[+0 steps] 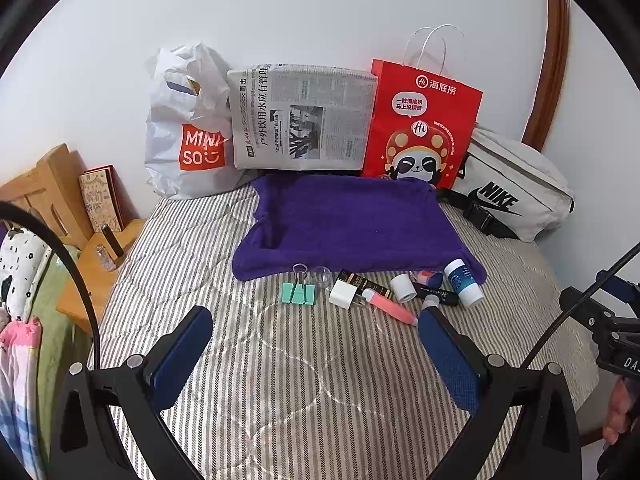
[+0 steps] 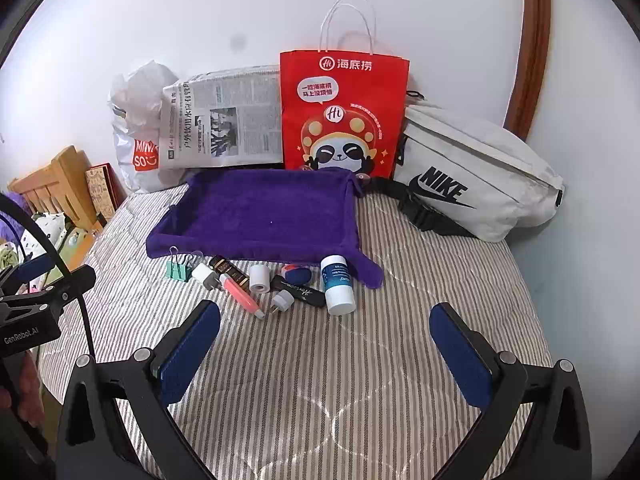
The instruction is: Organize rigid objects
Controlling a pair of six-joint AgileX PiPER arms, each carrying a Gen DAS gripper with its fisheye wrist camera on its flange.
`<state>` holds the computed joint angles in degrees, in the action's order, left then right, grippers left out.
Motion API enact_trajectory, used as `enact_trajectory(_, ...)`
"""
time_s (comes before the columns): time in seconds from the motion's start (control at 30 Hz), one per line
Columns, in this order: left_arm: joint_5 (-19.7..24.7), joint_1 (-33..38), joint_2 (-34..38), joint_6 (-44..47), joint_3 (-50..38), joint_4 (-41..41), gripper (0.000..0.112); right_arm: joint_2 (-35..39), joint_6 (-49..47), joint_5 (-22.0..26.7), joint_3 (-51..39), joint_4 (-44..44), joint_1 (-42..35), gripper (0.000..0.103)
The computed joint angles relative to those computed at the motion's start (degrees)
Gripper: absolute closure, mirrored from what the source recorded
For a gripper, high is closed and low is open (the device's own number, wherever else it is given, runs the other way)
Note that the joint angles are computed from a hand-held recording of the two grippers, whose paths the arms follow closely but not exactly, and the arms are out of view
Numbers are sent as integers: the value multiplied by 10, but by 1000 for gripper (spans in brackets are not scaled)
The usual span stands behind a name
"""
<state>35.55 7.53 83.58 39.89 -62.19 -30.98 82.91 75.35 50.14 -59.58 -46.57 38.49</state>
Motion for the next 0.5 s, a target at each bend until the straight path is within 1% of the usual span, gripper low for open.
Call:
enact_trajectory(0.23, 1, 3, 2, 8, -2, -1, 9, -2, 9, -1, 5, -5, 2, 0)
enact_trajectory(0.5, -6, -3, -4, 5, 7, 8, 9, -8, 6, -3, 9, -1, -4, 0)
